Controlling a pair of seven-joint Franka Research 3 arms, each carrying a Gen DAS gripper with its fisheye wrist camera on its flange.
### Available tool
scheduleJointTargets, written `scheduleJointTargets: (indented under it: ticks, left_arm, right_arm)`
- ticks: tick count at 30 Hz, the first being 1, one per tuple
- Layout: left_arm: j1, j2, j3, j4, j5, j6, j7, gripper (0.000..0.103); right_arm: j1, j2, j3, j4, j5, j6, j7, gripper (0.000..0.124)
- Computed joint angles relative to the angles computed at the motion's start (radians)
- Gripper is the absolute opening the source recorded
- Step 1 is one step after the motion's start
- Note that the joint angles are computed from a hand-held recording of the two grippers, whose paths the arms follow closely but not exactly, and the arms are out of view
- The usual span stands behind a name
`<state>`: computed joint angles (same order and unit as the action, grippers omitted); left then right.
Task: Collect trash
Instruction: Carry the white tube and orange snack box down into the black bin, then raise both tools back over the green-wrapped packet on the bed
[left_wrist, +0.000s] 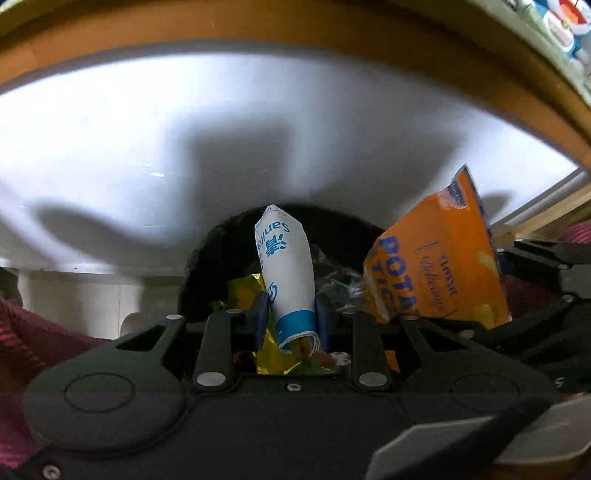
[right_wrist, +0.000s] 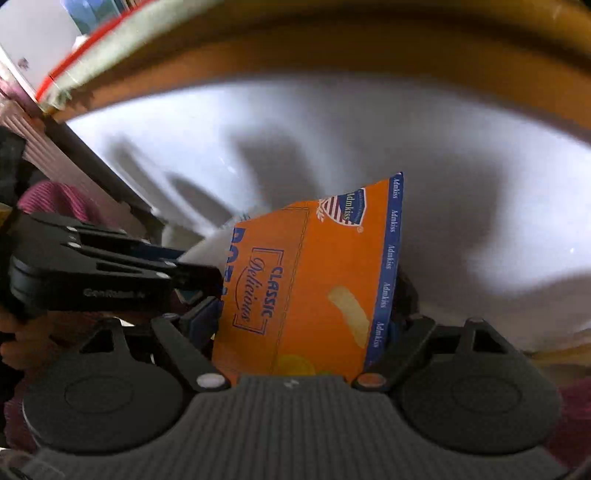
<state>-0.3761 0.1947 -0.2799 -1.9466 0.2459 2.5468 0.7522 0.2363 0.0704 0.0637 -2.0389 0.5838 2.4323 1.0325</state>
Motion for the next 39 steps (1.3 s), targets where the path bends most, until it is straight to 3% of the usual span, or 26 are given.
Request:
scheduleJointTargets:
  ticks: [13,16,24,33,39]
  left_arm:
    - [-0.011,0.106,0.006,0.088,-0.019,-0.062,0.001,0.033]
    - [-0.014,0.110,0.005,0.102,-0.019,-0.074,-0.002,0.040]
    - [-0.032,0.089,0.017,0.106,0.052,-0.094,-0.030,0.077]
    - [-0.044,0.008,0.019,0.071,0.136,-0.078,-0.077,0.079]
    - [-0.041,-0.084,0.016,0.043,0.232,-0.020,-0.120,0.083]
  right_arm:
    - [0.014,0.116,0.008,0.071,-0.117,-0.052,0.087,0.094]
    - [0.012,0.135,0.013,0.089,-0.111,-0.060,0.096,0.097]
    - [-0.002,0.115,0.014,0.068,-0.082,-0.050,0.047,0.103]
    - [-0.009,0.043,0.010,0.030,-0.039,-0.009,-0.013,0.103]
    - [-0.013,-0.058,0.000,-0.011,0.080,0.034,-0.142,0.103]
